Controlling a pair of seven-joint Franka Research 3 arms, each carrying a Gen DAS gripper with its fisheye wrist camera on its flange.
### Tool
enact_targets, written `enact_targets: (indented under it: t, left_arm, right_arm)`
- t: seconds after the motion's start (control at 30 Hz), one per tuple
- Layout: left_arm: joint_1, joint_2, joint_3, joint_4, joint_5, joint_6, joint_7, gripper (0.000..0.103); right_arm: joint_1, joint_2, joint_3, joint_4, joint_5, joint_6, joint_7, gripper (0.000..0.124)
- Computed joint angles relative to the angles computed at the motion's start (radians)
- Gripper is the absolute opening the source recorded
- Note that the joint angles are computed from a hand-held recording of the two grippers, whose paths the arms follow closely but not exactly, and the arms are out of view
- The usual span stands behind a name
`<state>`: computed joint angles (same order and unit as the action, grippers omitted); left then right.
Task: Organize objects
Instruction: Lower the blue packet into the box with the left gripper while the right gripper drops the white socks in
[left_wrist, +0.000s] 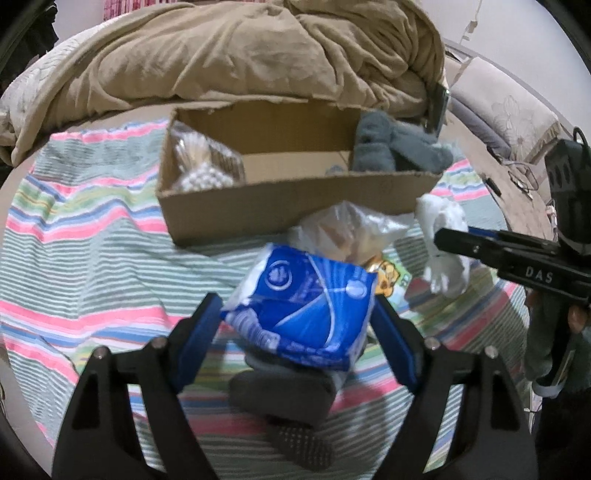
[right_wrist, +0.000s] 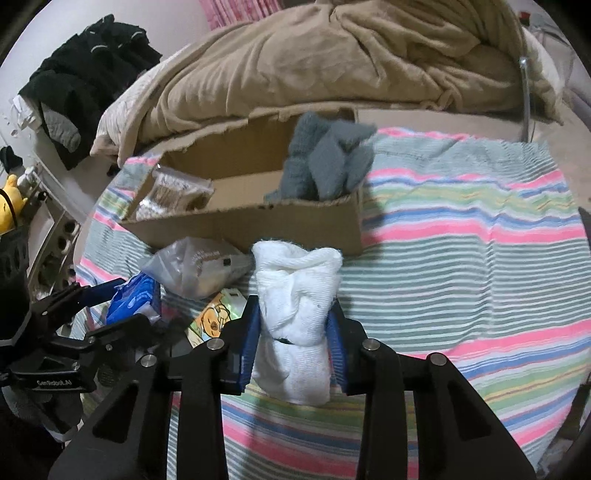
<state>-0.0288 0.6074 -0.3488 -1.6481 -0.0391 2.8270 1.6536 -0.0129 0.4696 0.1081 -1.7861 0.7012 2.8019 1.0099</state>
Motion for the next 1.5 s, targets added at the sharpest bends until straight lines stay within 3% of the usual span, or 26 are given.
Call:
enact_targets:
  t: [0.37,0.7,0.93,1.5]
  left_arm:
    - [0.030,-0.051,-0.016,-0.032,-0.013,0.066,-0.007,0.082]
    - [0.021,-0.050,0.014,0.003,0.018,0.092,-0.049,0.082]
    - [-0.018,-0.017,0.062,0.074,0.077,0.082,-0.104,0.082]
    - [-0.057,0.133,0.085,0.318,0.132,0.007,-0.132,0.082]
  right_arm:
    - [-0.011,-0.065,0.020,-0.031,0.061,0.043,-0.073,0.036]
    - [-0.016,-0.080,0.019,-0.002,0.112,0.064,-0.130,0.036]
    - [-0.021,-0.054,0.018,0.054,0.113,0.061,-0.147,0.036]
    - [-0.023,0.065,0.029,0.236,0.037,0.022,-0.112,0.036]
